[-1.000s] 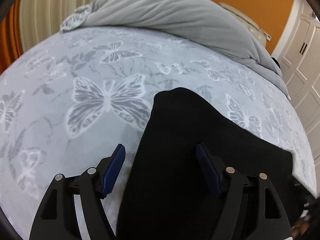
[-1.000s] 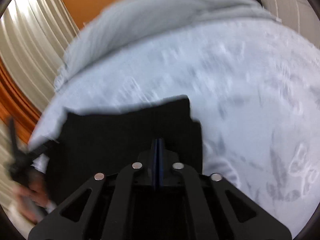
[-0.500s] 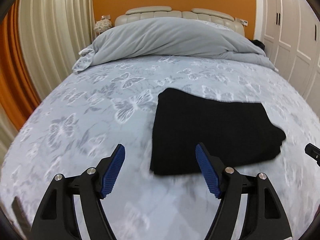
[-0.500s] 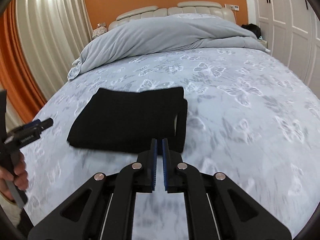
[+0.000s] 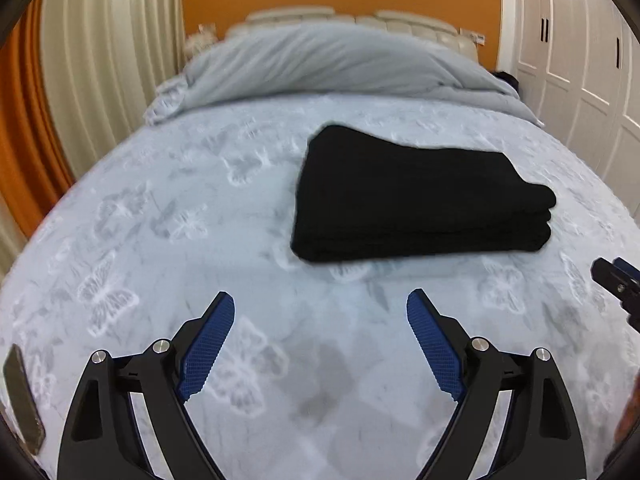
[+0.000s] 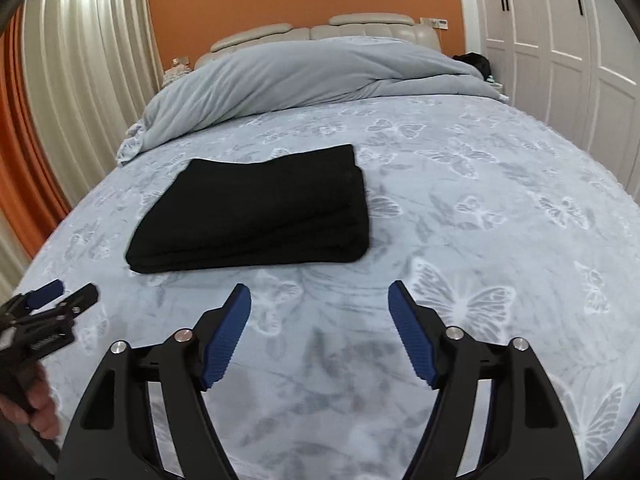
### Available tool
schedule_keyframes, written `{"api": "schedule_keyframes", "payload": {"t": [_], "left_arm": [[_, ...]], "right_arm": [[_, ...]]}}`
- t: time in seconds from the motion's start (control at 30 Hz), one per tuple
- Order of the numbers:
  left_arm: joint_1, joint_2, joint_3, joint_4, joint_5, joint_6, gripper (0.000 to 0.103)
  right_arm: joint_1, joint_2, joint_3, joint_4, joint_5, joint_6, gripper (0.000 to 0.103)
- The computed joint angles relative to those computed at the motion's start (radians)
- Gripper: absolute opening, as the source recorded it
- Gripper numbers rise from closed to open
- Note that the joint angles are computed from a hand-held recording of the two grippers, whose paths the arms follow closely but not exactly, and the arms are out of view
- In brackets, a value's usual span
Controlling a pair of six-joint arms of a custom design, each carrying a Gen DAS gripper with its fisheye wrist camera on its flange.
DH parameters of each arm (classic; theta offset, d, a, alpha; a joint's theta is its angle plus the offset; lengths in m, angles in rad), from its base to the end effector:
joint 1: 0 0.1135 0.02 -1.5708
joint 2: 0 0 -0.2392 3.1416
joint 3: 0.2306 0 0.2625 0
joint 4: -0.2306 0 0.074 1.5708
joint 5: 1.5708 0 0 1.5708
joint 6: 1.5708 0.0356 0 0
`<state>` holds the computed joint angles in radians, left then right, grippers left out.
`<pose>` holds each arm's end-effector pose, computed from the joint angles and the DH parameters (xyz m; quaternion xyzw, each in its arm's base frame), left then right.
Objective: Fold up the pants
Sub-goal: 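Withdraw both tools from the folded pants stack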
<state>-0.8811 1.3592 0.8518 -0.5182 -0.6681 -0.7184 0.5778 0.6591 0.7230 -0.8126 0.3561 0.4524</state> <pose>0.1921 -0.1982 0.1885 -0.0140 0.9140 0.0376 0.4037 0.1414 0.0774 0.2631 0.0141 0.9049 0.0524 0.4222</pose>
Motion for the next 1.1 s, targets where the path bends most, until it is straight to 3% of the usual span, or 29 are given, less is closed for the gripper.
{"api": "schedule_keyframes", "payload": {"t": [0.07, 0.27, 0.7, 0.93, 1.1], "left_arm": [[-0.025, 0.031, 0.024, -0.013, -0.058, 0.001, 0.086], [-0.048, 0.033, 0.052, -0.059, -0.089, -0.056, 0.086], [-0.115, 0.016, 0.062, -0.132, -0.106, -0.13, 0.086], [-0.103, -0.027, 0.031, -0.118, -0.051, -0.136, 0.086], [-0.109, -0.022, 0.037, -0.135, -0.069, -0.151, 0.086]], "right_arm": [[0.028, 0.023, 0.009, -0.005, 0.038, 0.008, 0.077], [0.036, 0.007, 0.013, -0.03, 0.012, 0.037, 0.08], [0.186, -0.016, 0.025, -0.136, 0.12, 0.164, 0.08], [0.239, -0.003, 0.028, -0.152, 0.152, 0.195, 0.08], [0.286, 0.029, 0.047, -0.143, 0.188, 0.218, 0.083]]}}
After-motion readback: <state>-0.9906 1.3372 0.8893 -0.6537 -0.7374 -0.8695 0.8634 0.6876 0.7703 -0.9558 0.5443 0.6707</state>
